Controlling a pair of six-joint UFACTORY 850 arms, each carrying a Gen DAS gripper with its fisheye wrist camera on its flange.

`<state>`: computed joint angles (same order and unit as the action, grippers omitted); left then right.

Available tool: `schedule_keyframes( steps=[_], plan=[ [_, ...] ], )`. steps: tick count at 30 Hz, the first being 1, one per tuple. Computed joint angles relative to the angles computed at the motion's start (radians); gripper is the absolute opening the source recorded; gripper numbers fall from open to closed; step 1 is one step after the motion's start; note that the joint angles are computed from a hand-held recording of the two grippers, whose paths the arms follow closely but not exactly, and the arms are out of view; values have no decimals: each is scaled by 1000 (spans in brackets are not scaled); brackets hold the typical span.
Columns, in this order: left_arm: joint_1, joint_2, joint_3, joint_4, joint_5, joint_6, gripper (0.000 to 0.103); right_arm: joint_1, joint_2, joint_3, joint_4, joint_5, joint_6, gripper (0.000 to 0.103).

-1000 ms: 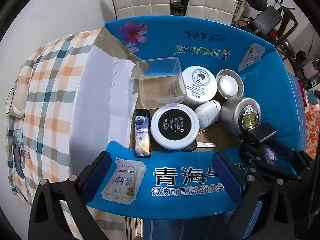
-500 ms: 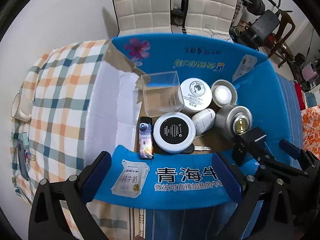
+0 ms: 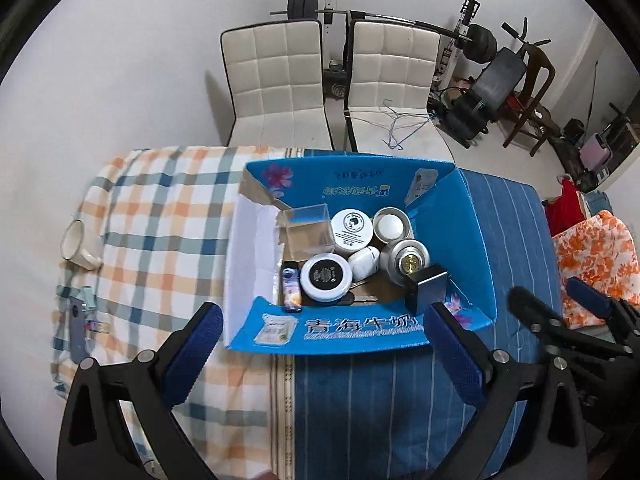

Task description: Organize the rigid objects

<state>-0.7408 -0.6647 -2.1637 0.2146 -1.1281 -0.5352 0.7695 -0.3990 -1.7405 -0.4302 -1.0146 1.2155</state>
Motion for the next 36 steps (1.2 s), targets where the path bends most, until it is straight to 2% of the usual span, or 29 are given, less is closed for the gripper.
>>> schedule_keyframes(
  steps=[9, 14, 36],
  plan=[
    [-4, 93, 80, 13, -15, -53, 103, 58, 60, -23, -70, -71, 48, 93],
    [-23, 148, 141, 54, 10, -106, 103, 70, 70, -40, -85, -95, 50, 93],
    [-63, 170, 127, 164, 10, -170, 103, 83, 69, -54, -116, -137, 67, 93]
  ],
)
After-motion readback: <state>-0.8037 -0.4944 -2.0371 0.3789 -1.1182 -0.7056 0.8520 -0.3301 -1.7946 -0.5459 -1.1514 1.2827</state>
